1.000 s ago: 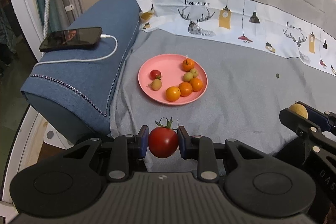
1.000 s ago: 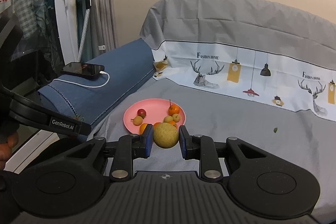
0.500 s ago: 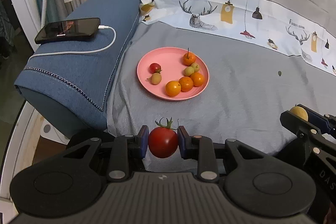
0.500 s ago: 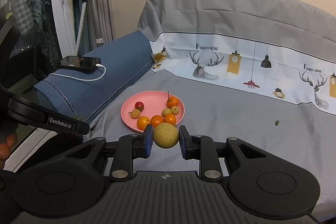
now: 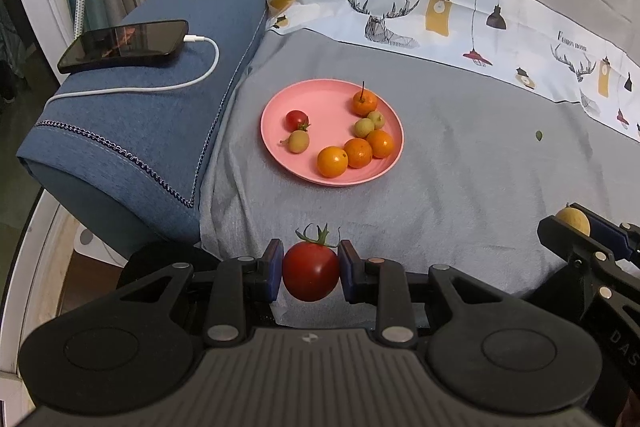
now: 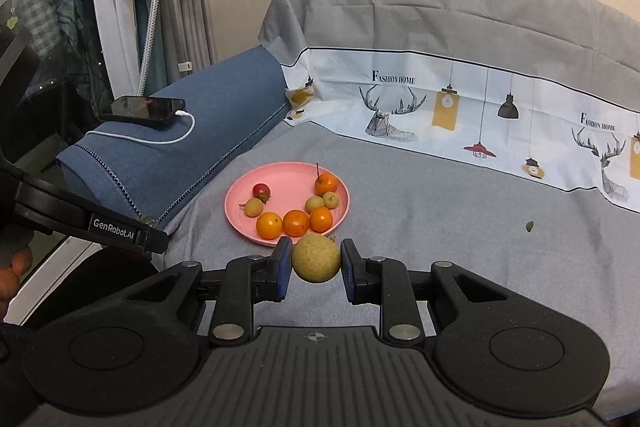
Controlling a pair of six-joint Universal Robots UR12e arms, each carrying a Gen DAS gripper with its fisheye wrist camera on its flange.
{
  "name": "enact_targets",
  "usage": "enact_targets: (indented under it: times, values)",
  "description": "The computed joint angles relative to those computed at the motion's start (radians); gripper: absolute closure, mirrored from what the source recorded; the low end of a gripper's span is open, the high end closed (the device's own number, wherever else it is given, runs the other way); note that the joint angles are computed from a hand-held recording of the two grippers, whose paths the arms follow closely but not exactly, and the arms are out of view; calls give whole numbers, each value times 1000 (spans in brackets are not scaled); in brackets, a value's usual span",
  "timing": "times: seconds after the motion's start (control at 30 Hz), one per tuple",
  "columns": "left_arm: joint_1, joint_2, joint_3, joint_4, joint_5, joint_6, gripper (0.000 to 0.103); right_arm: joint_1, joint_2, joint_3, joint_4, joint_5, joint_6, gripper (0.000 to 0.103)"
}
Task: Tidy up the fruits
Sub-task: 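Carry the red tomato in the left tool and yellow fruit in the right tool to the pink plate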
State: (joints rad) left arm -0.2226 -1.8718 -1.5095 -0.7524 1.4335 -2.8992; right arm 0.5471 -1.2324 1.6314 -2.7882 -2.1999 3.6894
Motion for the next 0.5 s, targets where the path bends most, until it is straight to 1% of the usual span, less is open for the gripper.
enact_targets:
  times: [0.5]
  values:
    - [1,-42,55,-38,23,-26,70,-22,9,-8,18,32,4,76]
